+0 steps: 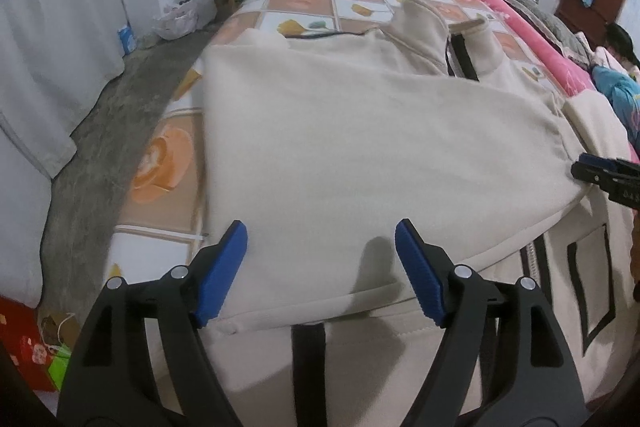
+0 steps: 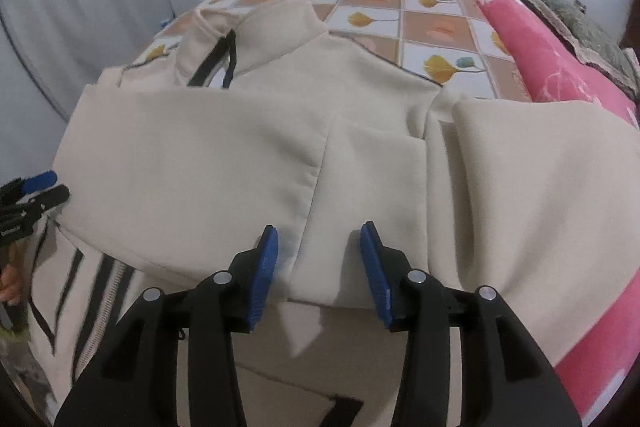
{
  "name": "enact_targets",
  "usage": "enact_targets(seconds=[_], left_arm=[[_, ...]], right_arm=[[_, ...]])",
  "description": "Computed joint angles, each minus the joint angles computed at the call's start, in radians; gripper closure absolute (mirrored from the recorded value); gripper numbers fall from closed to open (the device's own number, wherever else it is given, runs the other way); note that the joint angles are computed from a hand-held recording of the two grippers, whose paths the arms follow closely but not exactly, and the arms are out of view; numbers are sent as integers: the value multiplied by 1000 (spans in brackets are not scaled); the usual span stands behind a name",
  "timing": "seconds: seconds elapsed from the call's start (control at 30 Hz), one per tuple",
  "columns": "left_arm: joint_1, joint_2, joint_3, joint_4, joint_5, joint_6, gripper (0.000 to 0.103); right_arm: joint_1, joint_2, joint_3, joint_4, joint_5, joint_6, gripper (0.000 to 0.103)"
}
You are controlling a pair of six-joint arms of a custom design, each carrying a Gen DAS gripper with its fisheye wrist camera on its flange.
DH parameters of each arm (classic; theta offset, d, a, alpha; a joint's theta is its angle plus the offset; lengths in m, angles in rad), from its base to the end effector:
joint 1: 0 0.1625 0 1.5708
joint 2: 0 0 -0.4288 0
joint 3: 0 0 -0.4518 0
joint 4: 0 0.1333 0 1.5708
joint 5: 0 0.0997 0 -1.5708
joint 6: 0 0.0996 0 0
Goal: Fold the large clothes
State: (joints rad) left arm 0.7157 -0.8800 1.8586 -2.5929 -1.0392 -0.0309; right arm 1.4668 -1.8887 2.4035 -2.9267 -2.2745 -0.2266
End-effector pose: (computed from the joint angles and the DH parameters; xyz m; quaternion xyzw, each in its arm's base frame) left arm -0.3539 -0.5512 0.0367 0.3811 0.8862 -0.1315 0.2283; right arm 0.0288 -0.3874 0.3711 -0.0879 -0.8639 0.3263 0.3734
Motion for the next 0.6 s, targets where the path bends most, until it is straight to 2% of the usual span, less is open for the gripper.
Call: enact_targets(seconds=[0.07,0.13,0.2,0.27,0.47,0.6], left_arm=[[-11,-17,3,-5,11,0,30],[-21,-32,5,-8,23,3,27],[-34,-41,-1,14,36,-9,27],[-45,-45,-12,40,32,-18,27],[-88,-12,-39,29,17,1,22],[-107,48,-78,30,0,3,18]], right_arm=[[15,-10,8,-15,2,-13,60],[32,-3,19,-45,-24,-38,55],[27,17,27,-53,-53,-51,55],[10,23,43,-82,-50,-72,54],[46,-13,43,-54,-64,-33,52],[66,-36,52,-53,-82,-25,40]])
